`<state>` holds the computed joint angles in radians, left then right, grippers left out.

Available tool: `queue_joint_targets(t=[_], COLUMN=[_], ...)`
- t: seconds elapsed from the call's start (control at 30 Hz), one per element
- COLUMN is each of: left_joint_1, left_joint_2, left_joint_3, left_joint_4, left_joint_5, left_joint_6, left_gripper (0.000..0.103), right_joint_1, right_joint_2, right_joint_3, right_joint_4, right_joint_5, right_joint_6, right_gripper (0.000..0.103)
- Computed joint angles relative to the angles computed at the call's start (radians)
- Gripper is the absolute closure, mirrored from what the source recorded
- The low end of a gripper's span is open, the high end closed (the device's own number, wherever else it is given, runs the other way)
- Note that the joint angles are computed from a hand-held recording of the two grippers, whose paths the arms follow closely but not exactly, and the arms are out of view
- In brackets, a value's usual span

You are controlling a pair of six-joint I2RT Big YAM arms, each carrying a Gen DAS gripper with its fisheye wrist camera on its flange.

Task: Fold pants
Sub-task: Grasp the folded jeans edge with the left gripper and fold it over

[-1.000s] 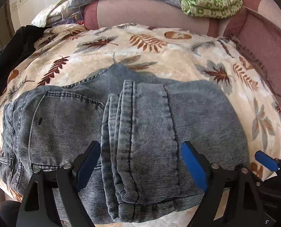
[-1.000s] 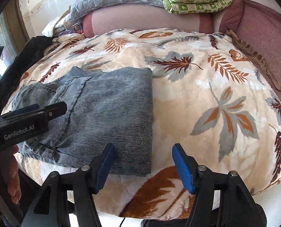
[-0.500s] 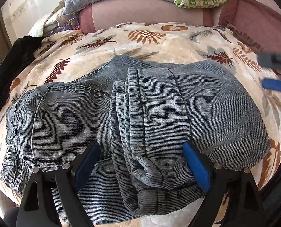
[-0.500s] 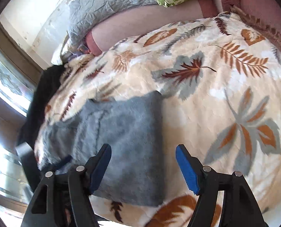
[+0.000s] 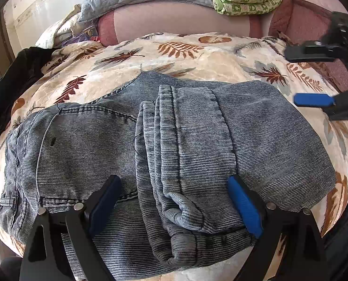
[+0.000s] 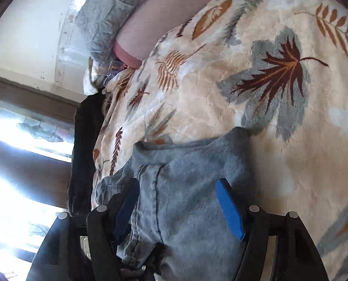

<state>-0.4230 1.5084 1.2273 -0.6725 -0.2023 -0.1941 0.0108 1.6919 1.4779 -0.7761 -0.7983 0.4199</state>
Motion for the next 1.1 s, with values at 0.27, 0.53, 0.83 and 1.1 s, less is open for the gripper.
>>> queue_joint_targets(t=[0.27, 0.53, 0.83, 1.1], left_joint_1=[0.010, 0.065, 0.405, 0.543], left_joint_2=[0.000, -0.133, -0.407, -0.372], left_joint_3=[0.014, -0.058, -0.311, -0.379], left_joint_4=[-0.024, -0.009, 0.106, 0.207], left_joint_5=[0.029, 0.116, 0.332, 0.519], left_joint_6=[0.001, -0.124, -0.489, -0.640], left_gripper=[0.010, 0.011, 0.011, 0.011], right_joint_1=[-0.005, 0.004, 0.038, 0.095], right_joint_2=[-0.113, -0.167, -0.237, -0.258], right_joint_3=[-0.218, -0.316, -0.336, -0.305], right_joint_4=[0.013, 0.111, 0.170, 0.178], right_joint_5=[-0.025, -0.017, 0.061, 0.059], right_joint_6=[0.007, -0.003, -0.076, -0.092], right_gripper=[0.030, 0.028, 0.028, 0.028])
